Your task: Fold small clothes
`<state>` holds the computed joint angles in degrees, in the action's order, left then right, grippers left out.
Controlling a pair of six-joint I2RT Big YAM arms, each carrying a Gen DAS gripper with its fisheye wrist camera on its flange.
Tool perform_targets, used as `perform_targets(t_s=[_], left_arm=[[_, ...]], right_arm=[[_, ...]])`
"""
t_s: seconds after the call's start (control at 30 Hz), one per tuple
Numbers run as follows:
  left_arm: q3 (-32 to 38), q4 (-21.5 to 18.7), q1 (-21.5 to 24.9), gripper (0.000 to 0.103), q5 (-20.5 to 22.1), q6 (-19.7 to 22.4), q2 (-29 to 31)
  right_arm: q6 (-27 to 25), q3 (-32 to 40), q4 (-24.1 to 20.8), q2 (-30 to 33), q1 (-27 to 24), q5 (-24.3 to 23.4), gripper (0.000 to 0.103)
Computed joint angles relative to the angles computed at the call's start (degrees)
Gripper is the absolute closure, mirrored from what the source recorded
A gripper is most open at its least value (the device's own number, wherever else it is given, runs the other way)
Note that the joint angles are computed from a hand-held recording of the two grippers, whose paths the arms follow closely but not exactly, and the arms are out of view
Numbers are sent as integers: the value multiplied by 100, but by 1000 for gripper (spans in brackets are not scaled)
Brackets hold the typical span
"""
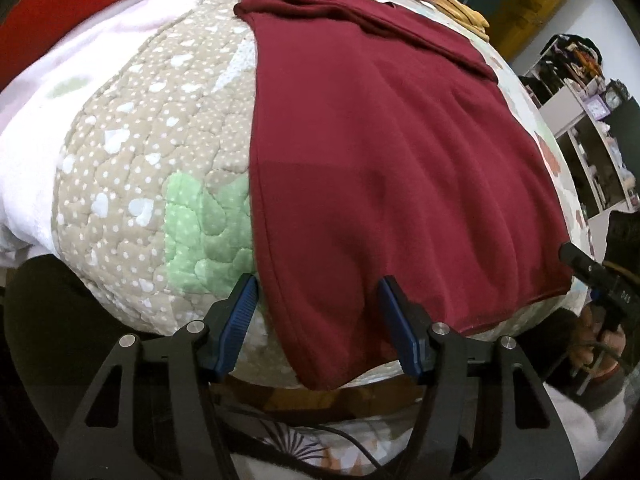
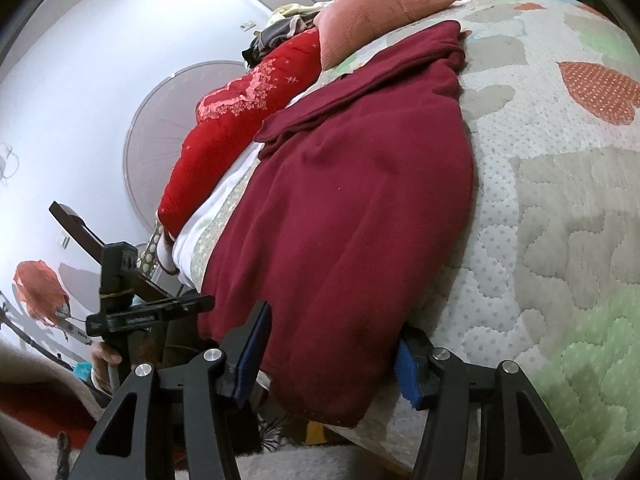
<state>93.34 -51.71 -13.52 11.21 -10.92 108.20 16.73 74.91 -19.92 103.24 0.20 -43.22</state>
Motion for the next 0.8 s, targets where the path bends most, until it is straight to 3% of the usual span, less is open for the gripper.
perform_targets(t_s=[0.3,0.37,0.4,0.47,0.63,0.8], left_arm=[[279,-111,-1,41,109,-154,198],[276,-91,4,55,148,-179,165],[263,-60,38,63,242,-180,123],[254,53,103,97,463,-225,59],[732,47,183,96,906,-91,230],[1556,83,350,96,1113,-158,557]], right_arm=[[587,-263,817,-11,-23,-57,53],[585,-166,719,36,-20,-186,76],[697,-135,763,65,-30,-361,78],[889,-120,937,64,-49,-599,84],[907,173,1181,-42,-68,-778,84],[1115,684,1483,66,-127,-552,85]])
